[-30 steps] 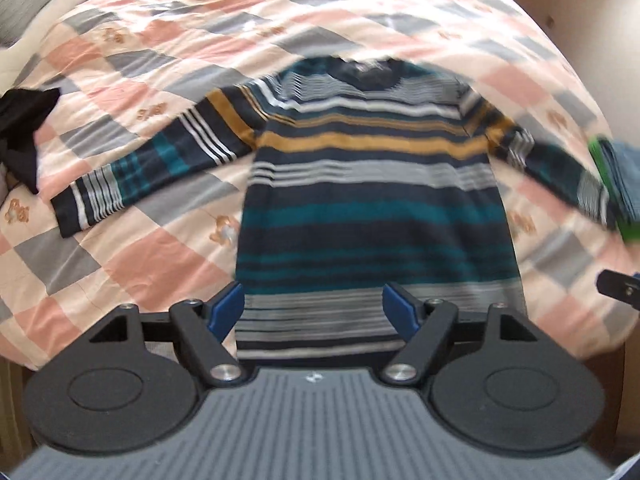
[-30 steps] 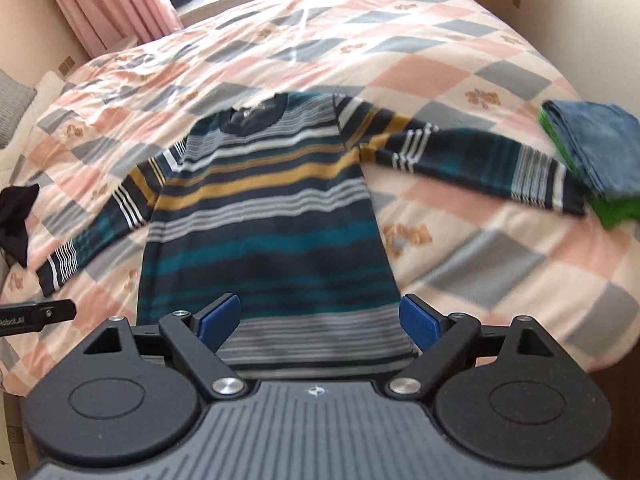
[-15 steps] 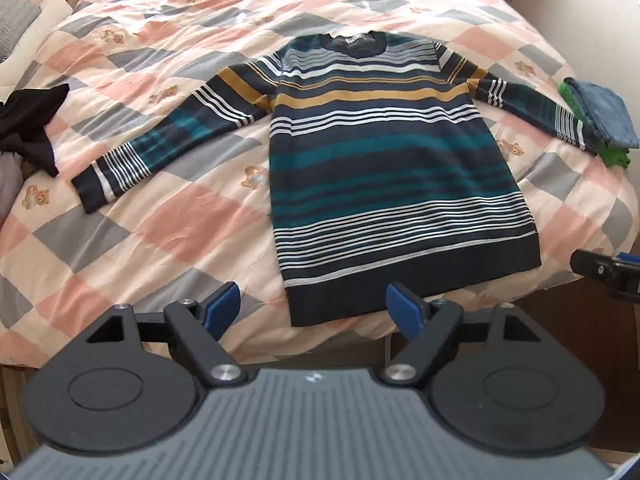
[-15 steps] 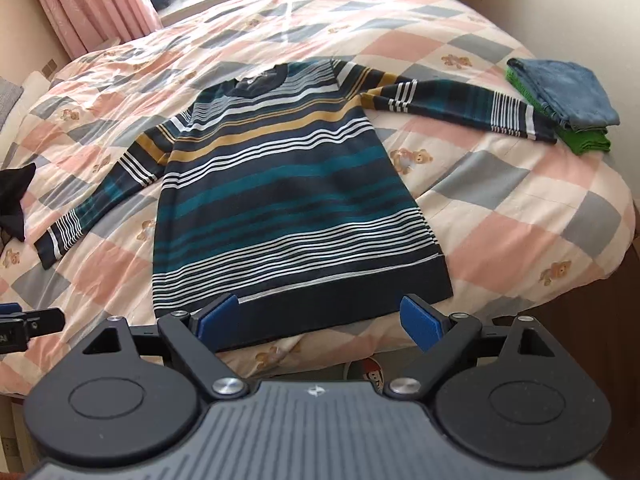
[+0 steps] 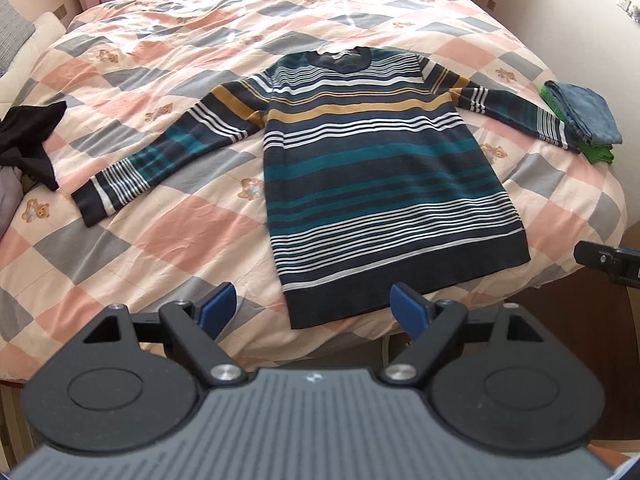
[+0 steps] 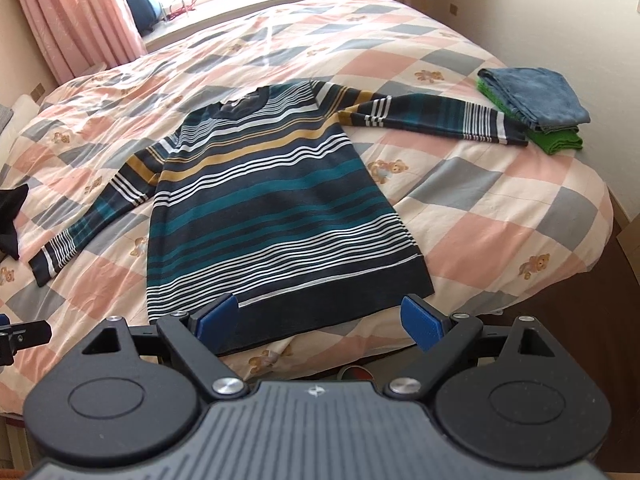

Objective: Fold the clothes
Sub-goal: 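Release the hem and pull both grippers back from the flat sweater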

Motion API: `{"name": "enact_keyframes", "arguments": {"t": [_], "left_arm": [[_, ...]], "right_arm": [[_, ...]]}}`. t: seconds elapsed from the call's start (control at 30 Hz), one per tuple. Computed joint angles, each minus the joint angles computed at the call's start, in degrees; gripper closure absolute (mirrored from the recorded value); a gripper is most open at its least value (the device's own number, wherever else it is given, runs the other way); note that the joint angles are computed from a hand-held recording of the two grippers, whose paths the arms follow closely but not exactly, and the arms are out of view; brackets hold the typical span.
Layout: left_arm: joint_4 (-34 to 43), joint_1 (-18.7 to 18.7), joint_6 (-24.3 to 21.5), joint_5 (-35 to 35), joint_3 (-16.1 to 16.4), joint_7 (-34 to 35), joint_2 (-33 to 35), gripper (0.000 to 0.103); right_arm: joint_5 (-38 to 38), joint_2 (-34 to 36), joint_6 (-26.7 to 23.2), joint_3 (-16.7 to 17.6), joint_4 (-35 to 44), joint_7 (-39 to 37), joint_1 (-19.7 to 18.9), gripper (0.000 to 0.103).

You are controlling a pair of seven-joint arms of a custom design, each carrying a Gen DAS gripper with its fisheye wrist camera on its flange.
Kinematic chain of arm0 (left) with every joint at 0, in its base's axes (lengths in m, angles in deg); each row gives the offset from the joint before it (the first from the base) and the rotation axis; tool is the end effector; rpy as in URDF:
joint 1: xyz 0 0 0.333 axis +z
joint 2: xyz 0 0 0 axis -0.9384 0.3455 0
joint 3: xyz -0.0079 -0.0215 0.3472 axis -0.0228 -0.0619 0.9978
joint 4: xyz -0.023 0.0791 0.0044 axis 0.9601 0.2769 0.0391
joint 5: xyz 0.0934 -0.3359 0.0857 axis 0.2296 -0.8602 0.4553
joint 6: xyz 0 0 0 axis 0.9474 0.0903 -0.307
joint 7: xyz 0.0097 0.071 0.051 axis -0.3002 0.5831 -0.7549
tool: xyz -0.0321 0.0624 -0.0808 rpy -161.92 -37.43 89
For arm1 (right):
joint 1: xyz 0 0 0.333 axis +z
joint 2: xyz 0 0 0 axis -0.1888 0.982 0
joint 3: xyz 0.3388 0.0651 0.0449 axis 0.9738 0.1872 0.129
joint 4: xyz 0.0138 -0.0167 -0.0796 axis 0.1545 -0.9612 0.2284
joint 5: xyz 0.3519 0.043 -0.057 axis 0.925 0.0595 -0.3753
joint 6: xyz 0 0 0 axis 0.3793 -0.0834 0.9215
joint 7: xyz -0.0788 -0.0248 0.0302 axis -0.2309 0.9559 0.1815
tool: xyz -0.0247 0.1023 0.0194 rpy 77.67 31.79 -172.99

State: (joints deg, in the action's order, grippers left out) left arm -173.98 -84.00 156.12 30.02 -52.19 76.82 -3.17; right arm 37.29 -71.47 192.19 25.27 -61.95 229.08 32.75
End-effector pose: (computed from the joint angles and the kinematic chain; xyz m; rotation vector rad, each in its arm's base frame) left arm 0.4512 -0.2670 0.6020 -1.7105 2.2319 -0.5048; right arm 0.3845 0.4833 0.5814 -1.5423 2.2141 -0.4877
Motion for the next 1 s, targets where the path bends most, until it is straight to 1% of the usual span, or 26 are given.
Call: {"name": "enact_keyframes", "arguments": {"t": [0.23,0.43,0.57,0.67,0.77,0.87,0.93,1.0], "left_arm": [[2.84,-0.56,-1.02,0.41,-0.02,-0.18,2.40,0.020],[5.97,-1.33,-3.05,0.27,0.48,-0.49,5.36,0.020],[8.28,-1.87,-3.63,0.61,0.97,-0.79,7.61,0.019],[10.84,-2.33,-4.05,1.59,1.50,-2.16,10.04,0.019],[14.92,-2.95,-5.41,2.63,2.41,-5.60,13.35,0.019],[19.76,-3.60,-7.02,2.94,3.80,-11.10,17.06,0.019],[22.70,-4.08,-8.04,3.44,4.91,-15.45,19.31,0.019],[24.56,-4.28,-8.12,3.80,6.07,-19.85,21.02,0.019]], "right_arm": [[1.25,-0.42,-0.31,-0.22,-0.34,-1.02,-1.03,0.012],[3.09,-0.33,0.76,-0.53,-0.66,-3.24,-2.40,0.012],[4.06,-0.25,2.69,-1.00,-1.29,-4.39,-3.60,0.012],[5.17,0.48,5.24,-1.57,-1.56,-6.25,-5.07,0.012],[7.65,2.51,7.33,-2.15,0.13,-11.24,-7.03,0.012],[10.38,5.39,8.62,-2.80,4.01,-19.57,-9.24,0.012],[12.38,7.68,8.56,-3.28,7.57,-25.59,-10.70,0.012],[14.67,10.31,8.12,-3.71,11.54,-31.51,-12.13,0.011]]}}
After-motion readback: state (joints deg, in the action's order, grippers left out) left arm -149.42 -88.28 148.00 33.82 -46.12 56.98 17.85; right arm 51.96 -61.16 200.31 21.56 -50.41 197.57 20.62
